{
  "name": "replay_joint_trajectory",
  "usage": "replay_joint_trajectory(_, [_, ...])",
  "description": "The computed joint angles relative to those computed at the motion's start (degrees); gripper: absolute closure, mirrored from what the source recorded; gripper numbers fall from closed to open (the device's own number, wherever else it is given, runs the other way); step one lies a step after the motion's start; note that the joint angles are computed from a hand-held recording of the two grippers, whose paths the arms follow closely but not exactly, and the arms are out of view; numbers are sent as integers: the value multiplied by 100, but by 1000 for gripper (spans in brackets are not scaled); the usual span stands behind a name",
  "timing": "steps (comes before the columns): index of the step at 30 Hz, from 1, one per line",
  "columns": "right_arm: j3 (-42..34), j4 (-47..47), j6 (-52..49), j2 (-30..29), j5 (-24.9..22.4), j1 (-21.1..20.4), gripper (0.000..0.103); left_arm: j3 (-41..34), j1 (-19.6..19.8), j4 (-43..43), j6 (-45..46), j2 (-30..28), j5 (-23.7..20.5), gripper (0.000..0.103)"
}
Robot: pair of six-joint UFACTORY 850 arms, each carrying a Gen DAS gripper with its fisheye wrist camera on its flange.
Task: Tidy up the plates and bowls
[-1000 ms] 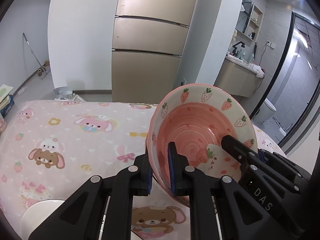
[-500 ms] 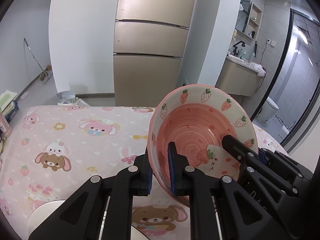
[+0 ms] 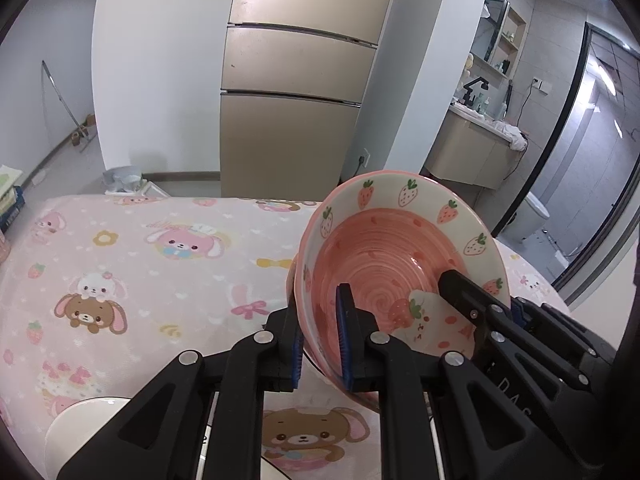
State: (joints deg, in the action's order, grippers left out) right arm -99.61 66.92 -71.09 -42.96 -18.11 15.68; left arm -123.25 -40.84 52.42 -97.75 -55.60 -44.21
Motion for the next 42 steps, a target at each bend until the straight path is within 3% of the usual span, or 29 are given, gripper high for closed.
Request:
replay_joint_trajectory(9, [-260, -22, 392, -164, -640, -151, 89, 271, 43, 108, -390, 147, 328, 90])
replay_joint_trajectory(13, [-144, 360, 0, -100, -400, -138, 89, 394, -51, 679, -734, 240, 7, 90])
replay_joint_trajectory(15, [-154, 389, -54, -104, -416, -149, 89, 317, -42, 542, -616, 204, -129, 99])
replay_joint_trajectory(19, [-158, 380, -107, -106, -340, -129, 89, 365, -18, 534, -504, 216, -60, 100])
replay_joint_trajectory(26, [-314, 371, 141, -220, -581, -196, 89, 321, -16, 488, -483, 188, -266, 100])
replay_joint_trajectory(30, [-424, 250, 443, -271, -675, -260, 89, 514, 3, 577, -660, 311, -100, 99])
replay_joint_trajectory(37, [-476, 131, 544, -256, -830, -299, 89, 188, -22, 355, -257, 126, -363, 99])
replay_joint_trajectory(39, [-519, -3, 642, -263, -928, -298, 87, 131, -9, 241, -162, 100, -373, 99])
replay_joint_trajectory(41, [-516, -61, 690, -256, -925, -293, 72, 48, -3, 129, -35, 54, -418, 99])
replay_joint_trajectory(42, [-466, 7, 608, -225, -863, -285, 70, 76, -5, 138, -41, 67, -411, 99])
